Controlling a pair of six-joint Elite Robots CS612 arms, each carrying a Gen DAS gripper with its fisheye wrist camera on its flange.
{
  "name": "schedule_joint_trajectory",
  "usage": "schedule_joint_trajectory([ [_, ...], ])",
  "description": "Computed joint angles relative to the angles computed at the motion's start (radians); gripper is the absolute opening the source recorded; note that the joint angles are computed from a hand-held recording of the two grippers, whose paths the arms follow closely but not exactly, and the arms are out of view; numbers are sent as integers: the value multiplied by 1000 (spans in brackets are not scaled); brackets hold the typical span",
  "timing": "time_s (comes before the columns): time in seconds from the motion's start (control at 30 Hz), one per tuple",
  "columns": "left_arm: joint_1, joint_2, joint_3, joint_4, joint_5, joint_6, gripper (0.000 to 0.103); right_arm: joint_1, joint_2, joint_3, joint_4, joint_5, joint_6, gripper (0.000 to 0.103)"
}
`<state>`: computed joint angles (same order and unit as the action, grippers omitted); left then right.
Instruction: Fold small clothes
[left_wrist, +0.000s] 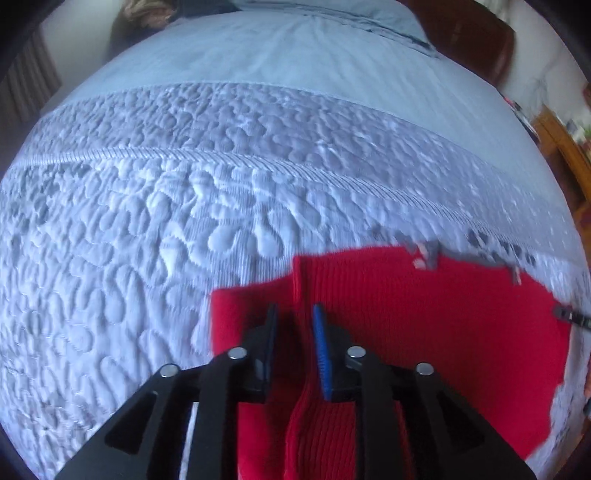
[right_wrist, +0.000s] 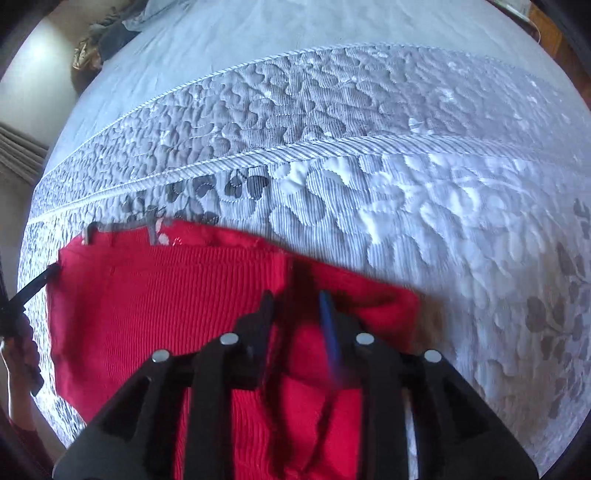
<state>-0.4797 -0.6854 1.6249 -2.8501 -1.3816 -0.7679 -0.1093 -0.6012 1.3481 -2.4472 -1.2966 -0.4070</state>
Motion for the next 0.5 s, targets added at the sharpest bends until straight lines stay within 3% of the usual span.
schedule_joint_trajectory([
  [0.1, -20, -59, 85, -5, -19, 10, 39, -20, -54, 75, -14, 20, -67, 28],
  [0.2, -45, -115, 183, -24, -43, -12, 46, -62, -114, 159, 63, 122, -148, 31],
  [0.27, -69, -143, 244, -36, -48, -34, 46, -83, -148, 209, 123, 153, -213, 48],
  [0.33, -88, -157, 284, -46, -72, -60, 46, -91, -169, 251, 169, 141, -270, 53],
  [0.43, -115, -160, 319, -72, -95, -85, 47, -83, -177, 292, 160, 76, -301, 51],
  [0.5, -124, -156, 321, -75, -92, -106, 46, -84, -173, 289, 208, 91, -300, 38],
])
